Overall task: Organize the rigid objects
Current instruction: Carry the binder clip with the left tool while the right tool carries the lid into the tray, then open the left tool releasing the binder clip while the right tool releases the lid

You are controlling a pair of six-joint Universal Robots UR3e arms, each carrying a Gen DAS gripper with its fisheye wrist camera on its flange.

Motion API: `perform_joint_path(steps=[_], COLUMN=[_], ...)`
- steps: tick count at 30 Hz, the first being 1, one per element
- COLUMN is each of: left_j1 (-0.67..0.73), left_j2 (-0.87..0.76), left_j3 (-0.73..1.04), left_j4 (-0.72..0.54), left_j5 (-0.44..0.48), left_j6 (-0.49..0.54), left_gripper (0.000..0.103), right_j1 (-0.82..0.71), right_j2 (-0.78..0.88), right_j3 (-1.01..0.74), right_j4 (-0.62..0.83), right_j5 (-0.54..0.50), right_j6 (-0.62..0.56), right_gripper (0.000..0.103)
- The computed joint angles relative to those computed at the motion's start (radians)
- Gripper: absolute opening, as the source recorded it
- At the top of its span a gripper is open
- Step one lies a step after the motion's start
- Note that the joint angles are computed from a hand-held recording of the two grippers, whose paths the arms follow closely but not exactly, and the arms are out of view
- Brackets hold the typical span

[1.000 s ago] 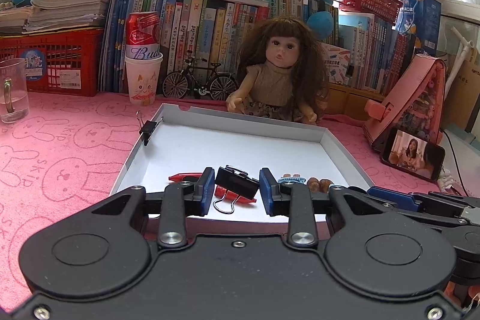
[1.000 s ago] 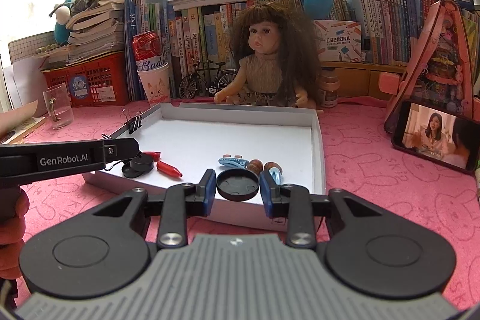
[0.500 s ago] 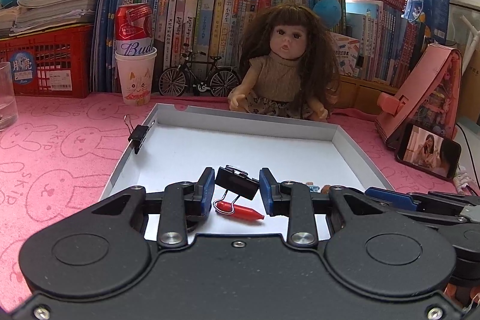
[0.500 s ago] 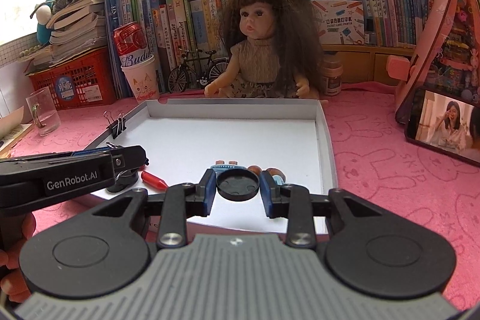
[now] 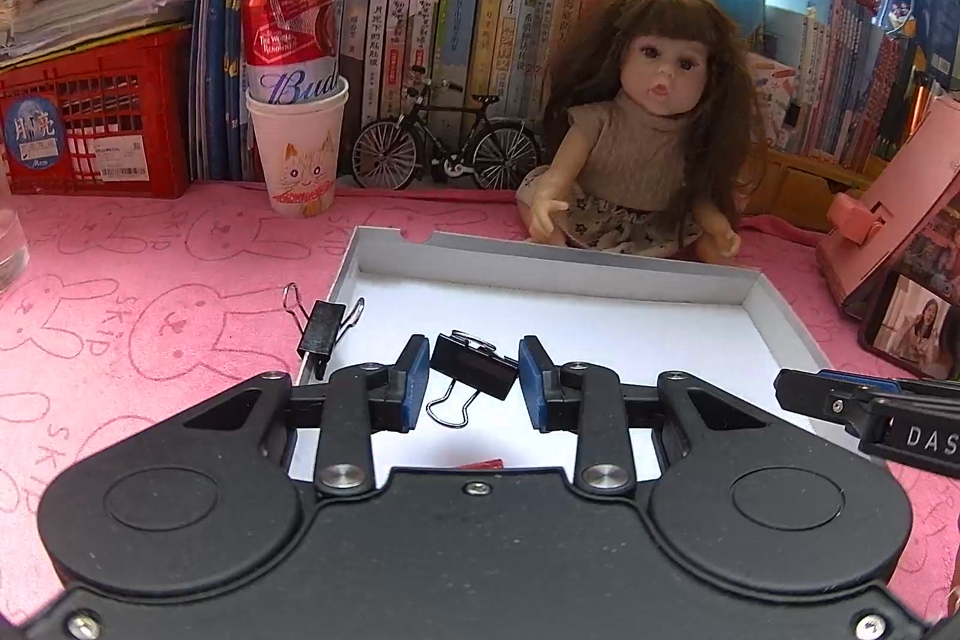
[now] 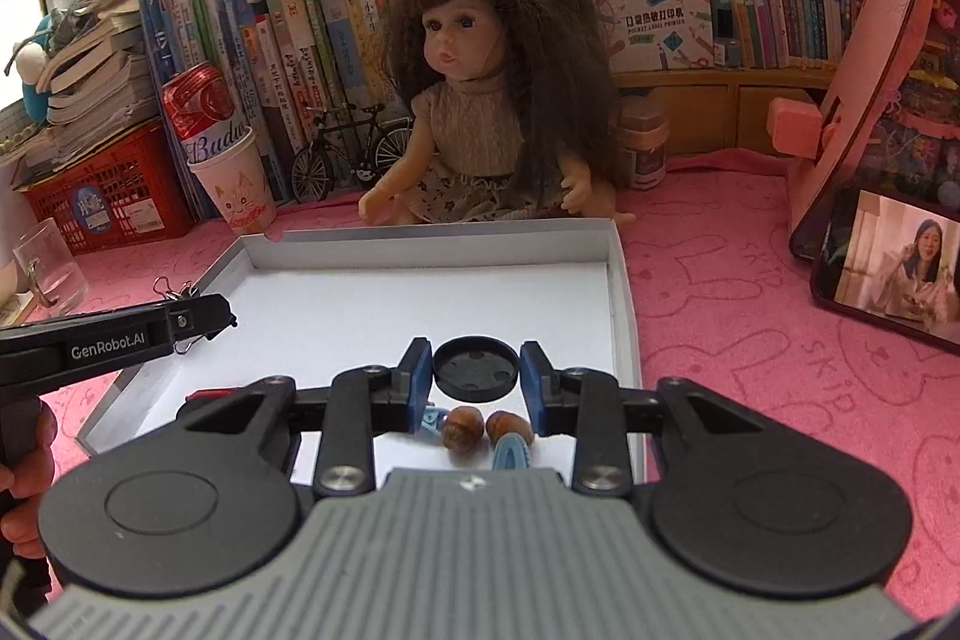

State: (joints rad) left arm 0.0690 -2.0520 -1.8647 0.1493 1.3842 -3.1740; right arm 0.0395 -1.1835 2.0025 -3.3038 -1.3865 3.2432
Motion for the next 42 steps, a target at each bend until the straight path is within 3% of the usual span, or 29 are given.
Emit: perform_joint_path(steps=[7,27,29,30,33,37,42], left_j1=[0.019,-0.002,-0.007,-0.010,-0.012,-0.007,-0.009], left_j2=[-0.071,-0.117,-0.111,-0.107,-0.074,-0.002,0.088], left_j3=[0.160,0.158,0.137,0.125,0.064,-0.026,-0.126], left_j4=[-0.189,-0.146,-0.115,-0.098,-0.039,0.025,0.082], left_j5=[-0.030,-0.013,0.001,0.006,-0.008,-0.043,-0.086], left_j6=[0.003,0.030,0.025,0.031,0.068,0.080,0.107], left_gripper=[0.030,0.031,0.035,0.043,0.053,0.066,0.072], right_j1=[-0.018,0.024,0.022,0.020,0.014,0.010,0.004], right_j2=[0.056,0.154,0.150,0.146,0.127,0.080,0.007], right_j3=[-0.166,-0.269,-0.262,-0.254,-0.219,-0.152,-0.050], right_j4=[0.219,0.271,0.263,0.255,0.217,0.161,0.073], right_j5=[0.029,-0.036,-0.030,-0.024,-0.017,-0.013,0.000], right_j6=[0.039,0.011,0.014,0.018,0.021,-0.007,-0.049], right_gripper=[0.037,0.037,0.040,0.042,0.059,0.065,0.076])
